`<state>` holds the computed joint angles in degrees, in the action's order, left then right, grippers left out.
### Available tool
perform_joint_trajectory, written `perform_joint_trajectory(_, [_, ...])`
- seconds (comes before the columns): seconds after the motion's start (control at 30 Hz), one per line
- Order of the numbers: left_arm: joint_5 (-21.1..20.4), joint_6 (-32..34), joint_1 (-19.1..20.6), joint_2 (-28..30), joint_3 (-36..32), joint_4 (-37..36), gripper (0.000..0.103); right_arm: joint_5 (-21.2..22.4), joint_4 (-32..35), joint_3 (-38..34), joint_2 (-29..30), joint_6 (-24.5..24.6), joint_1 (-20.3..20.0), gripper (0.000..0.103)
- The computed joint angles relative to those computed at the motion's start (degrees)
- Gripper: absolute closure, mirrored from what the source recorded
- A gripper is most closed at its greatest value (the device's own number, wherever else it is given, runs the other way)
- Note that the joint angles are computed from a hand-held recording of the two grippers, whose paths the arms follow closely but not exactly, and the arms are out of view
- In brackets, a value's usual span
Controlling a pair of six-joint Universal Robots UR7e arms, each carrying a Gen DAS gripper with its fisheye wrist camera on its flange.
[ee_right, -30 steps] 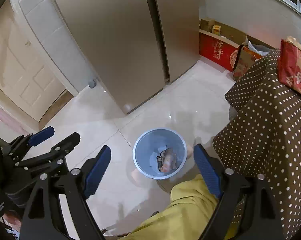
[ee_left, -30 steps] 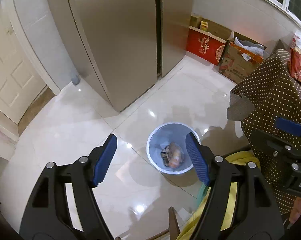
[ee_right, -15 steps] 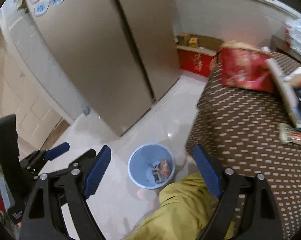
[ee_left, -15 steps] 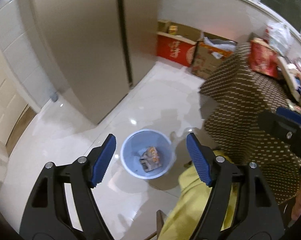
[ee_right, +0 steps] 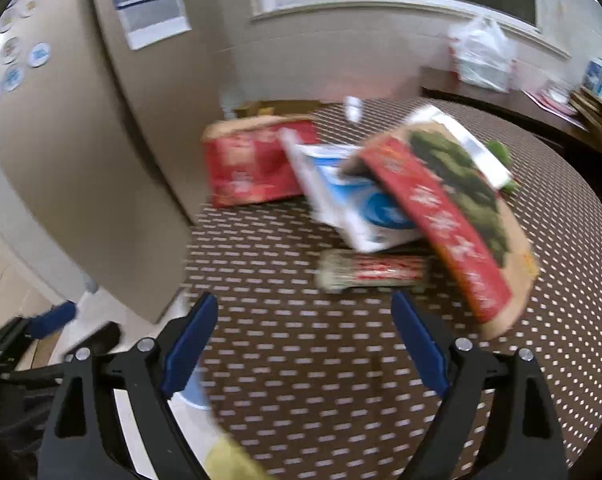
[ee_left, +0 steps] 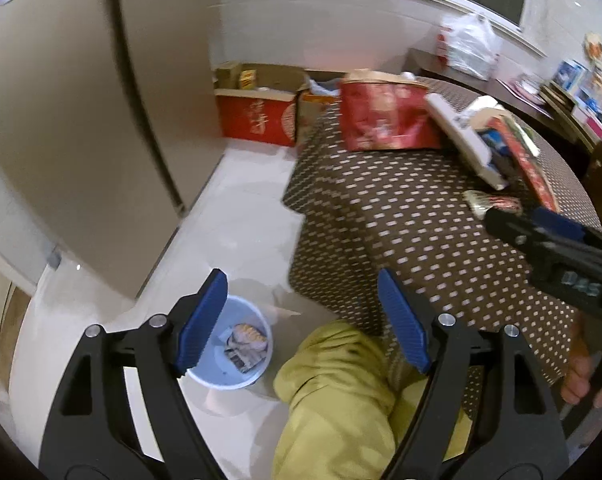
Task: Collect trash
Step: 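Return to the table and grasp the red-white wrapper with the right gripper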
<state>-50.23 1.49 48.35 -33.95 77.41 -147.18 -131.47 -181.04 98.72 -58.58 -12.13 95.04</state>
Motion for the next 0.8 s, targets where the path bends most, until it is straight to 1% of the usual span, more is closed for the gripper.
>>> perform_joint_trajectory(0.13, [-2.0, 0.6, -0.5, 2.0, -2.5, 0.9, 0.025, -1.7, 0.5, -0.5, 0.1, 1.7, -1.5, 0.016])
perform_joint_trajectory(0.23, [-2.5, 0.5, -0.5, 3.2, -4.1, 1.6, 0.025, -1.9, 1.6, -2.4, 1.2, 1.3, -2.2, 0.016])
perform_joint_trajectory(0.33, [-2.9, -0.2, -0.3, 4.0, -5.6, 2.9, 0.025, -3.7, 2.6, -4.8, 2.9, 0.6, -2.7, 0.016])
perform_joint_trajectory(0.47, [-3.2, -0.8, -0.1, 4.2, -6.2, 3.5, 0.025, -6.8, 0.2, -6.8, 5.7, -2.7, -2.2, 0.017])
perform_joint_trajectory(0.5, [-3.1, -0.8, -0.1, 4.2, -6.2, 3.7, 0.025, -6.6, -0.3, -7.1, 6.0, -3.2, -2.2, 0.018])
perform_joint_trajectory(0.53, [-3.0, -0.8, 0.0, 4.2, -6.3, 3.8, 0.025, -6.3, -0.7, -7.0, 6.0, -3.5, -2.2, 0.024])
perform_joint_trajectory(0.63, [-2.8, -0.8, 0.1, 4.1, -6.2, 3.9, 0.025, -5.8, -1.6, -5.7, 5.2, -3.9, -2.3, 0.035])
perform_joint_trajectory(0.7, [-3.2, -1.2, 0.1, 4.1, -6.2, 4.2, 0.025, -5.2, -1.7, -4.6, 4.3, -3.7, -2.4, 0.038])
perform_joint_trajectory(0.73, [-3.3, -1.2, 0.1, 4.2, -6.3, 4.4, 0.025, -4.9, -1.9, -3.9, 3.8, -3.6, -2.5, 0.042])
perform_joint_trajectory(0.8, [-3.7, -1.2, 0.0, 4.2, -6.2, 4.4, 0.025, -3.6, -1.7, -2.5, 2.5, -2.4, -2.7, 0.042])
